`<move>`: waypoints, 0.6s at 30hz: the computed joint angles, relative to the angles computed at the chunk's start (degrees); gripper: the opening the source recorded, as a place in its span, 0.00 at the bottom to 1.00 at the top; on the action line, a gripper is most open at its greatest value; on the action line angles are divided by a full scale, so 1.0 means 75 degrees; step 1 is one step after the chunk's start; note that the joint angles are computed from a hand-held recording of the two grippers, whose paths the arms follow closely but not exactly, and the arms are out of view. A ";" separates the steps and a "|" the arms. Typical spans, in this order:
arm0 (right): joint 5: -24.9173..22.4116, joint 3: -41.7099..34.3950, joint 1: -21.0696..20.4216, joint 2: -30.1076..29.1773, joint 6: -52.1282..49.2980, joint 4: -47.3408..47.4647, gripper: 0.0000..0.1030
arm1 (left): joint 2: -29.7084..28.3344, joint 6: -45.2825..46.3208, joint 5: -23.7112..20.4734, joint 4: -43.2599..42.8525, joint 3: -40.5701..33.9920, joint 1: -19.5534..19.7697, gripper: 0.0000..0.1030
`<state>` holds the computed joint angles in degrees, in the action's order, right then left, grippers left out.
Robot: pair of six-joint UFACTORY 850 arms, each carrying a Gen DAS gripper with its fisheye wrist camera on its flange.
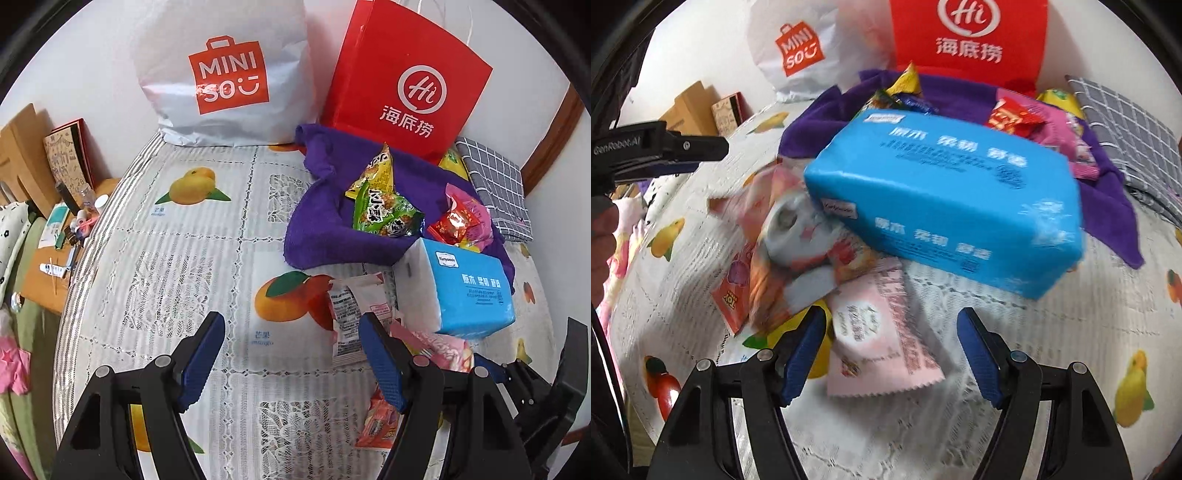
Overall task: Organize snacks
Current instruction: 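Reach the right gripper down and grasp the pink wrapped snack packet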
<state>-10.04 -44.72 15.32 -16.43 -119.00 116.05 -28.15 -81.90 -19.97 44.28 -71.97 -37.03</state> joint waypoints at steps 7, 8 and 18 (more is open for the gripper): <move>-0.0078 0.0333 -0.0083 0.0254 -0.1279 0.1199 0.43 | -0.0366 0.0530 -0.0035 -0.0365 -0.0373 -0.0064 0.71; -0.0070 0.0396 -0.0130 0.0305 -0.1385 0.1313 0.43 | -0.0427 0.0493 -0.0020 -0.0318 -0.0424 -0.0071 0.71; 0.0182 0.1070 -0.0683 0.0839 -0.5572 0.5757 0.43 | -0.1046 0.1234 -0.0298 -0.0982 -0.0992 -0.0095 0.71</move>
